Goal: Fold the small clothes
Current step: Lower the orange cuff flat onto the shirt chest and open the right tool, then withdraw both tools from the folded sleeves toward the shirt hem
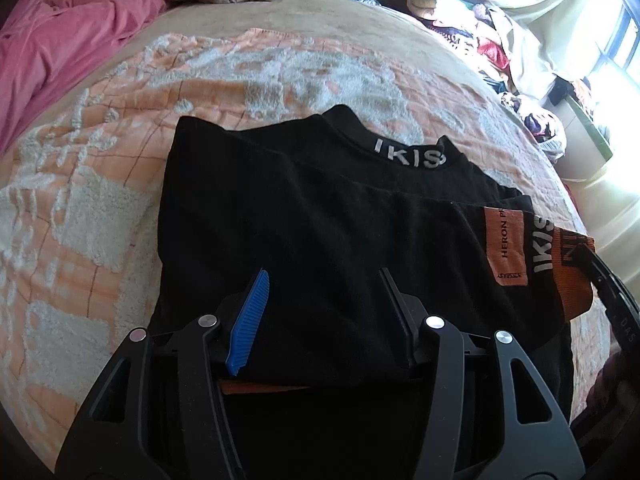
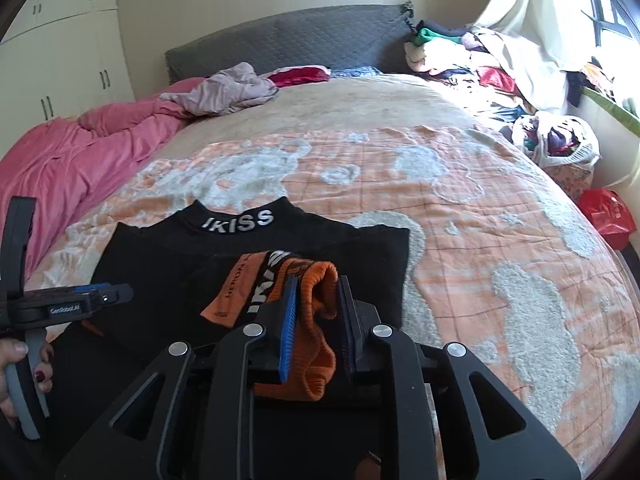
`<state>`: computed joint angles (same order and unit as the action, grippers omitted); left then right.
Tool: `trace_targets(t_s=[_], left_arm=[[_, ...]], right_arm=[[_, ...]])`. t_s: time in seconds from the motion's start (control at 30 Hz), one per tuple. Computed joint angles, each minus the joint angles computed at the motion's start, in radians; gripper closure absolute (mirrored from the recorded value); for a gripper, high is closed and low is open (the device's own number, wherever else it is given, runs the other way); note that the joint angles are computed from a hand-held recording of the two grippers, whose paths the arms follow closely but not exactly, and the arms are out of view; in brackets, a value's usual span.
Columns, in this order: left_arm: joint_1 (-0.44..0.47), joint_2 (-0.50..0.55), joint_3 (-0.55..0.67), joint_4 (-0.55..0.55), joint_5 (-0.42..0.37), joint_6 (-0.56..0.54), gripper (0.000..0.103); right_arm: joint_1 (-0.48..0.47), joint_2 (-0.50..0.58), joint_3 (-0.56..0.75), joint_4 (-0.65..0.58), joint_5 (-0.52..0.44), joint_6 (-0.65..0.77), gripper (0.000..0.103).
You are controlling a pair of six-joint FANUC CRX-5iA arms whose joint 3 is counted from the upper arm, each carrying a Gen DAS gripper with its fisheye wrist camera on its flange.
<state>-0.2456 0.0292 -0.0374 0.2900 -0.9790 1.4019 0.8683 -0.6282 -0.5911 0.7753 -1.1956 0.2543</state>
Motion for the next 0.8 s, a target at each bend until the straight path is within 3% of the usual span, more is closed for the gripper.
trace_targets(t_s=[0.17, 0.27, 0.43, 0.57, 0.67, 0.8], left_arm=[[0.009, -0.009, -0.029, 0.000, 0.012, -0.015, 0.056], [0.014, -0.012, -0.034, 0.008, 0.012, -0.021, 0.056], [0.027, -0.021, -0.053, 0.032, 0.016, -0.040, 0.056], [0.031, -0.030, -0.070, 0.042, 0.027, -0.051, 0.056], [0.031, -0.035, -0.077, 0.045, 0.033, -0.054, 0.056], [0.034, -0.042, -0.090, 0.052, 0.044, -0.065, 0.056]], right_arm=[[-0.013, -0.016, -0.010, 0.002, -0.015, -0.028, 0.081], [0.005, -0.001, -0.003, -0.021, 0.016, 0.020, 0.066], [0.038, 0.043, 0.021, -0.084, 0.079, 0.117, 0.064], [0.028, 0.087, 0.059, -0.169, 0.057, 0.172, 0.062], [0.001, 0.150, 0.103, -0.242, -0.042, 0.210, 0.042], [-0.005, 0.145, 0.100, -0.252, -0.031, 0.194, 0.042]])
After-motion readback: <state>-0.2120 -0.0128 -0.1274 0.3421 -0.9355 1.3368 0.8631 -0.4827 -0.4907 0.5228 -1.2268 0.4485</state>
